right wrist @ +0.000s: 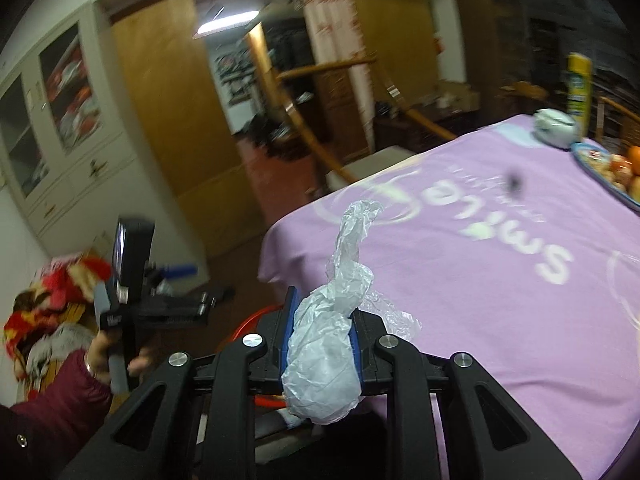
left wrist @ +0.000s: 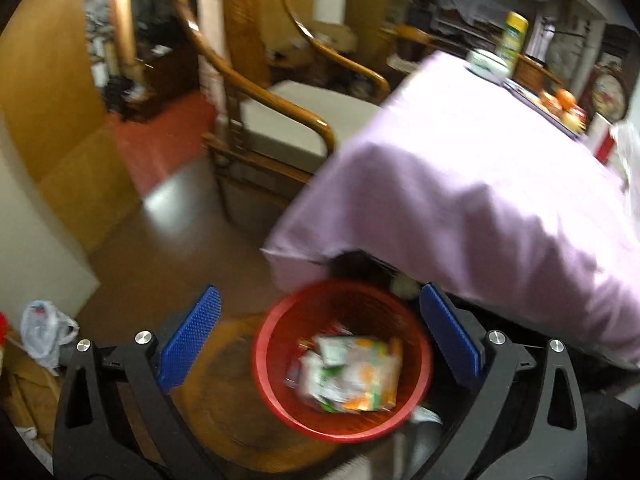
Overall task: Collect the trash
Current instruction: 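Open both tools to drop the box and bag into the wastebasket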
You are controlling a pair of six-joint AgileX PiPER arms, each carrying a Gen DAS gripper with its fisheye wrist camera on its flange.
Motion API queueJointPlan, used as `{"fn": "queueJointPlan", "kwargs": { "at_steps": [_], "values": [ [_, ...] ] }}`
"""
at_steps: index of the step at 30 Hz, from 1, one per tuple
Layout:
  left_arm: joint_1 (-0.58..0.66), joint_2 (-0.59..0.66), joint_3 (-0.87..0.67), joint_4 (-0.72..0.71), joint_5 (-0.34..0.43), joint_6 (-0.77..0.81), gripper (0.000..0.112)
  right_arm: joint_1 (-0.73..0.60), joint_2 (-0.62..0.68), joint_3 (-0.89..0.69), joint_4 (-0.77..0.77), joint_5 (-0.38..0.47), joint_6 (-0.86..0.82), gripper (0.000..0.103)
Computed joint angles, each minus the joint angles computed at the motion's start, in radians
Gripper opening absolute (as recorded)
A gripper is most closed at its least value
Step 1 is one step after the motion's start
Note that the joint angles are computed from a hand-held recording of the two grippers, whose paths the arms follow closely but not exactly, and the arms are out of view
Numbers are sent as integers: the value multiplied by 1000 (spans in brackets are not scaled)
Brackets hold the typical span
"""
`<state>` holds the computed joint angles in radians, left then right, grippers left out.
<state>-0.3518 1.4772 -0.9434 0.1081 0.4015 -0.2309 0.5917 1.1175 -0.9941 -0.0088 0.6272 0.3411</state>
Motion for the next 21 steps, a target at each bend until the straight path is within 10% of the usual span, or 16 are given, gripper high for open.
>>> {"fn": "queueJointPlan", "kwargs": {
  "at_steps": [7,16,21],
  "values": [
    [89,1,49,209,-57,-172,96,119,230,-146,113,22,-120,22],
    [232,70,84,-1,-127,55,96,187,553,-360,269,101,-311,27],
    [272,94,90,-98,-136,151,96,214,689,-475,159,142,-252,47]
  ]
}}
